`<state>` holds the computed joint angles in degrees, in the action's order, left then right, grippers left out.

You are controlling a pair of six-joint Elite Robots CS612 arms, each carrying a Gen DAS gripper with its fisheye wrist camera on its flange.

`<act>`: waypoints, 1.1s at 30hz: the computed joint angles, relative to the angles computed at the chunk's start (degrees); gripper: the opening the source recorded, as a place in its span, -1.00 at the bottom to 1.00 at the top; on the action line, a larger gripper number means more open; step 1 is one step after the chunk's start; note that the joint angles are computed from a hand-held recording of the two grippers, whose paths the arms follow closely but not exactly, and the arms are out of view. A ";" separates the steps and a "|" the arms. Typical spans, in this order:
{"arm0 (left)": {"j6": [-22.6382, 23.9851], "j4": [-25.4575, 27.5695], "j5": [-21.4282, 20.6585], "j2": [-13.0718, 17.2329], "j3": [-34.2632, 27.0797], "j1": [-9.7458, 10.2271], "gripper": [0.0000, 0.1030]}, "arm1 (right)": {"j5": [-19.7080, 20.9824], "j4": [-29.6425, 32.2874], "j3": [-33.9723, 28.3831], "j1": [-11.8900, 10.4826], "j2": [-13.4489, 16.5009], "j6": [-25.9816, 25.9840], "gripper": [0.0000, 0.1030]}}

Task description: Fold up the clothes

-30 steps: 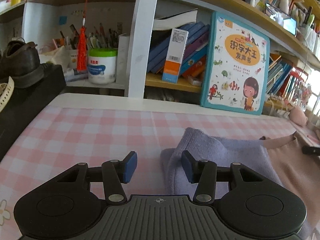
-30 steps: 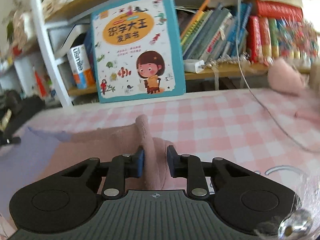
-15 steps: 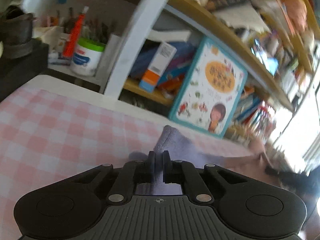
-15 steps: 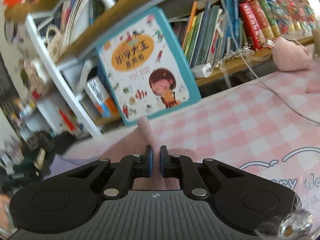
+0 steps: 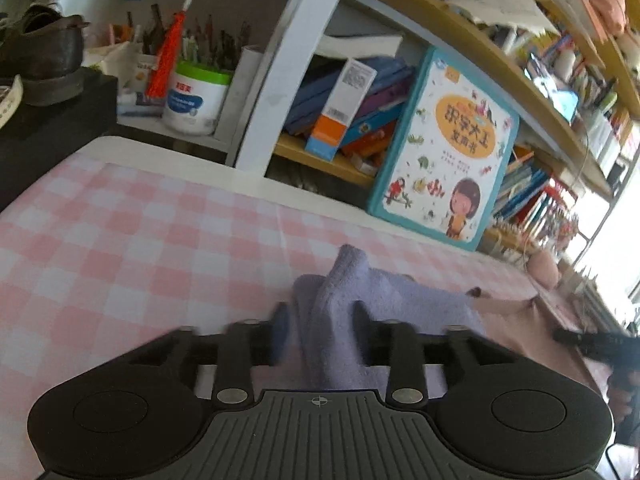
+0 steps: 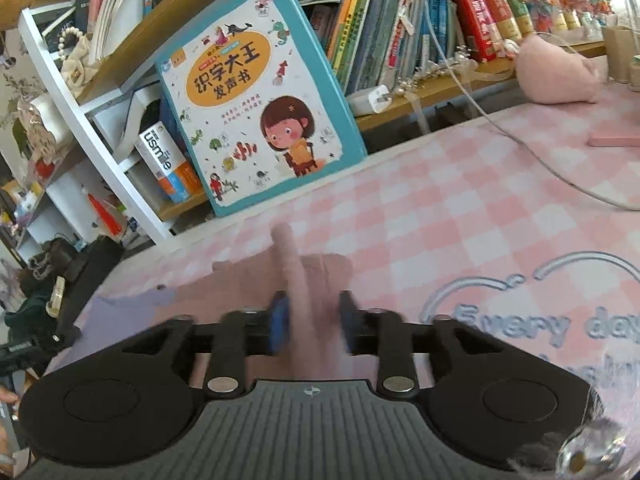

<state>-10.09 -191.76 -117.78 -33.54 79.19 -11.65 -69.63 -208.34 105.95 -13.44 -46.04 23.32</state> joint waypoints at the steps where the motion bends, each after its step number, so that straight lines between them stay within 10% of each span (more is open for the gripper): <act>1: -0.12 0.49 0.00 0.01 -0.06 0.03 -0.18 | 0.38 0.28 0.20 -0.14 -0.11 0.20 -0.35; 12: 0.15 5.57 -4.77 1.38 -2.62 0.22 -0.65 | 3.99 -0.76 -0.10 -0.64 0.78 5.74 -0.67; 33: -4.42 -0.28 4.58 0.46 -0.65 0.36 -0.57 | 2.87 -2.19 -2.57 1.42 2.58 4.57 -0.53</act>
<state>-14.51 -192.04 -113.20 -33.08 78.53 -11.29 -66.76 -210.52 103.38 -12.02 -43.46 27.89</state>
